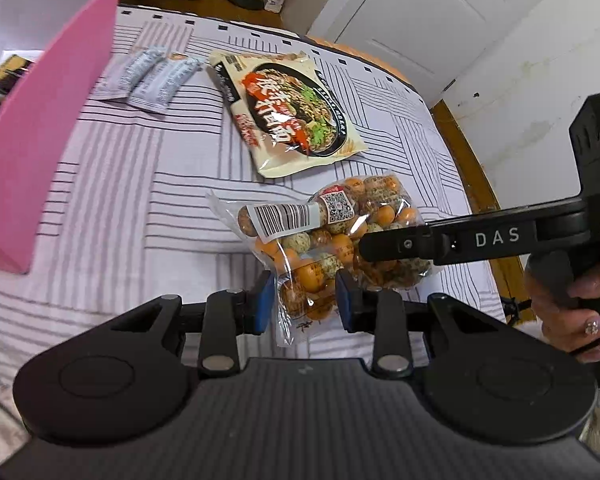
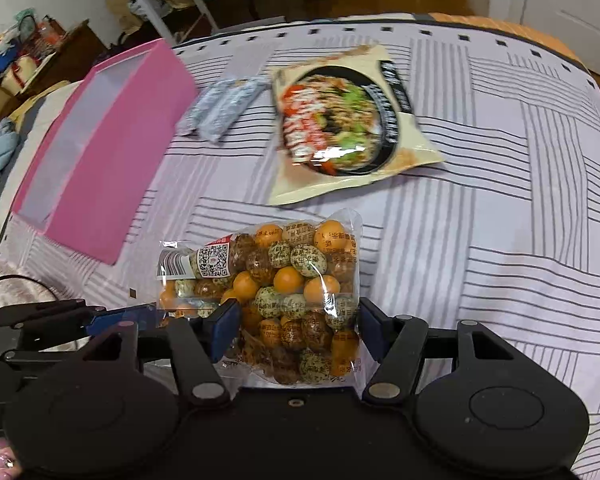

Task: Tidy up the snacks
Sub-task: 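Lift the smaller peanut bag with both grippers toward the pink box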

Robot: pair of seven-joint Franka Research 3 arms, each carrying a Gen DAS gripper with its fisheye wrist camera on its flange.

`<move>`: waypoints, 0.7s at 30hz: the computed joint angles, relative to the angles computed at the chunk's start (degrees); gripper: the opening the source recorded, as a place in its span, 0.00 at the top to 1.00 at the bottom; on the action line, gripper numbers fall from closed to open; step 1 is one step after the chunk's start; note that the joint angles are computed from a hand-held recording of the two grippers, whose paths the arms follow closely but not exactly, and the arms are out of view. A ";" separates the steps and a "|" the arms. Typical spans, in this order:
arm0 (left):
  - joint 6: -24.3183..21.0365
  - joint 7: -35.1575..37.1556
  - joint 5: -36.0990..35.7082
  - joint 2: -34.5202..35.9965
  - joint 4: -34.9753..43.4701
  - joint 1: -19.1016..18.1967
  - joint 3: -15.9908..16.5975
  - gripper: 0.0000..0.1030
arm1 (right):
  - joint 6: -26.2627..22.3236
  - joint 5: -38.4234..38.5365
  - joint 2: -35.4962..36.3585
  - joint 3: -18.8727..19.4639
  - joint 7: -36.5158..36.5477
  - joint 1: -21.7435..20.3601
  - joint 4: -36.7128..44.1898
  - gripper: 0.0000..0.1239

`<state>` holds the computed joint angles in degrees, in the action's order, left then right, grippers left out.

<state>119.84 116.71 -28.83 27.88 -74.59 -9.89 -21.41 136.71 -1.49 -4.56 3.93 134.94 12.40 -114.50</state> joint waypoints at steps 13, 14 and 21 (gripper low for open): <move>-5.55 6.91 -8.15 -8.12 -3.68 7.67 3.24 0.71 | -0.97 -5.20 4.63 2.23 2.16 5.09 11.91 0.47; -5.38 7.20 -8.47 -8.39 -3.60 7.93 3.61 0.71 | -0.70 -5.17 5.13 2.17 2.14 5.45 12.75 0.47; -3.95 8.96 -9.16 -7.96 -0.57 9.61 5.41 0.71 | -0.28 -6.25 11.75 1.04 1.99 8.04 21.93 0.48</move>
